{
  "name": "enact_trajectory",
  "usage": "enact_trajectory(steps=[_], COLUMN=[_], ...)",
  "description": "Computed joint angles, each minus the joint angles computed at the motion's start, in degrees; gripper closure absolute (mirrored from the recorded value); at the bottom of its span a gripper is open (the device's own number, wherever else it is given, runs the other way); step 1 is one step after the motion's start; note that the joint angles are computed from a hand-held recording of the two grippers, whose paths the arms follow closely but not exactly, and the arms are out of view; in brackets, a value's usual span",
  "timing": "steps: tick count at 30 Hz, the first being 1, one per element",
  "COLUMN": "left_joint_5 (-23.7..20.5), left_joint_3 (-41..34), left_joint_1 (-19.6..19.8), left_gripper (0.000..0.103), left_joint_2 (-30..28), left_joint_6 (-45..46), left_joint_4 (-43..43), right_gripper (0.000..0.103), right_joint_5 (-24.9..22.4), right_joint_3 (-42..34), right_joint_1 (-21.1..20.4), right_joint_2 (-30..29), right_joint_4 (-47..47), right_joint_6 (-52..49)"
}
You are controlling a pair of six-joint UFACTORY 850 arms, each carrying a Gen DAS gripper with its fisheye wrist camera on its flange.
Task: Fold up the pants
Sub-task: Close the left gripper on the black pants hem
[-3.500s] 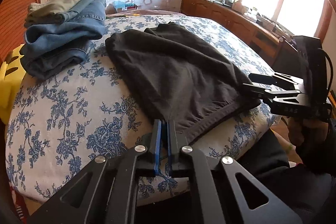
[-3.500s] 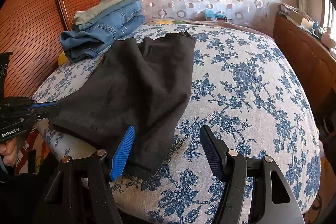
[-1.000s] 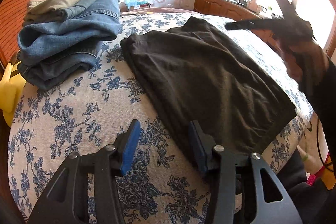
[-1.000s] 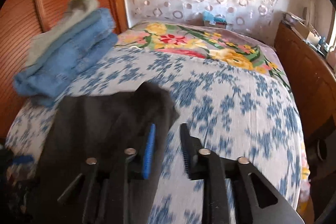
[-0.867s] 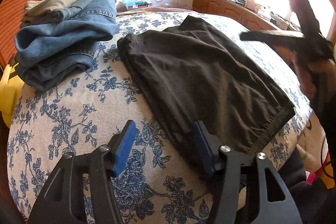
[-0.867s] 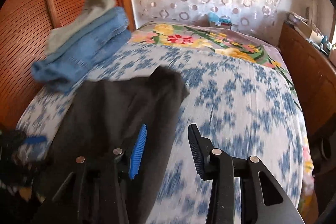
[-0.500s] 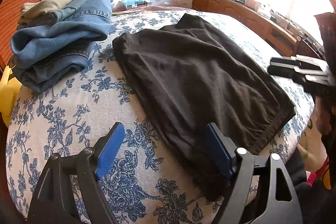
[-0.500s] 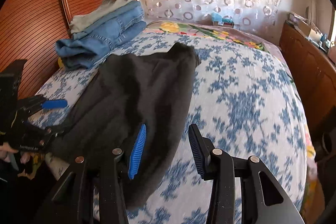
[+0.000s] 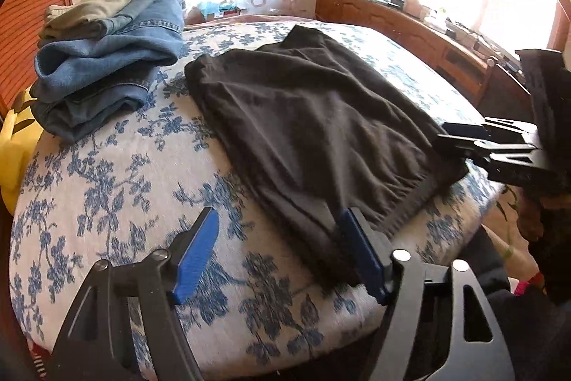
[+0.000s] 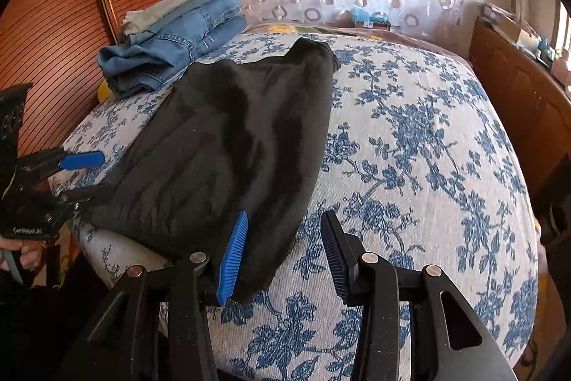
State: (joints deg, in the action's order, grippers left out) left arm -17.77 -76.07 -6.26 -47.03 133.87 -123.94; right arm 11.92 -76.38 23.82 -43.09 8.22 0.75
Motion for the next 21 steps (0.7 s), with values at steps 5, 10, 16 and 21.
enact_trajectory(steps=[5,10,16,21], left_joint_5=[-1.1,-1.5,-2.3,-2.6], left_joint_3=[1.1,2.0,2.4,2.5], left_joint_1=[0.2,-0.2,-0.2,-0.1], left_gripper=[0.047,0.057,0.059,0.059], left_joint_2=[0.5,0.9,0.9,0.9], left_joint_6=[-3.3,-3.1,-2.9,-2.5], left_joint_4=[3.2,3.9,4.2,3.8], right_gripper=[0.059,0.059,0.059,0.059], right_joint_5=[0.7,0.7,1.3,1.4], right_joint_3=[1.1,1.7,2.3,2.6], right_joint_1=[0.1,0.1,0.0,0.2], right_joint_2=[0.6,0.7,0.8,1.0], right_joint_4=[0.8,-0.9,-6.9,-7.3], right_joint_6=[-0.3,1.9,8.2,8.5])
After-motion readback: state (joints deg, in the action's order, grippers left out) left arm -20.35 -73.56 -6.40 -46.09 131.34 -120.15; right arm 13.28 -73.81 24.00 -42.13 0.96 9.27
